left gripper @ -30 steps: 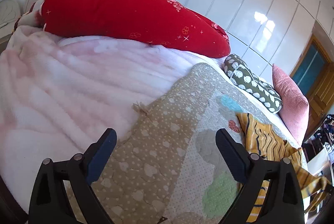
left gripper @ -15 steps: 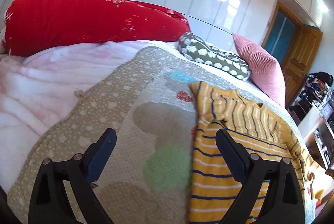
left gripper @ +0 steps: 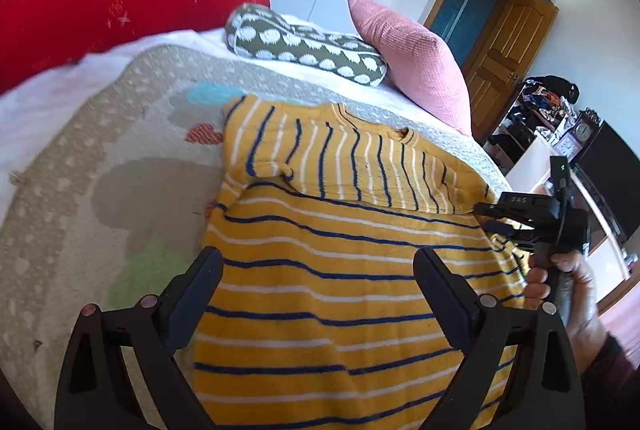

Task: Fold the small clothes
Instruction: 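Pull the sweater open with the right gripper and release it flat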

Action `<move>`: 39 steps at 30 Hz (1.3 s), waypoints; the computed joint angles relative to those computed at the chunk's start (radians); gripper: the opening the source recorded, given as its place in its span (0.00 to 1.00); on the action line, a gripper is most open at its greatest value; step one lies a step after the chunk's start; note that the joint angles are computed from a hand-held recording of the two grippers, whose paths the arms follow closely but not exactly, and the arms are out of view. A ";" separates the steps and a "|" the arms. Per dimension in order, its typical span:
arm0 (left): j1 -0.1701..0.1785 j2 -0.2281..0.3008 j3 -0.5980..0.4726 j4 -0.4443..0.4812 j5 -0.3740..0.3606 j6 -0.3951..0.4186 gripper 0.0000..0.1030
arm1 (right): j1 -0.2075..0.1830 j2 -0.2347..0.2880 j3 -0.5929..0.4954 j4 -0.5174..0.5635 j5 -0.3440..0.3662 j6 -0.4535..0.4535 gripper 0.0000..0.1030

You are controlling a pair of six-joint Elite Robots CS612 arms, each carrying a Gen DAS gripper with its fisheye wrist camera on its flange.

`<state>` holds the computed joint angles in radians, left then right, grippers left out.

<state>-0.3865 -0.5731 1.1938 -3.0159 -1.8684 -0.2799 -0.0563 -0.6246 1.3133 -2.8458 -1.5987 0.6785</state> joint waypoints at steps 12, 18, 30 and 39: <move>-0.019 0.196 -0.401 0.390 -0.212 -0.053 0.93 | -0.008 0.025 -0.059 -0.091 0.067 -0.107 0.06; -0.030 0.196 -0.401 0.412 -0.239 -0.081 0.65 | 0.010 -0.054 0.022 -0.234 0.255 -0.200 0.06; 0.079 -0.154 0.238 -0.048 0.154 -0.181 0.65 | 0.157 -0.097 0.007 -0.137 0.341 -0.557 0.06; 0.155 -0.269 0.428 -0.197 0.362 -0.189 0.74 | 0.262 -0.032 -0.019 0.027 0.691 -0.761 0.06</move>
<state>-0.2313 -0.8416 1.6222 -3.2130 -1.5068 -0.4689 0.2059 -0.6561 1.2944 -2.8191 -0.9074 -0.0827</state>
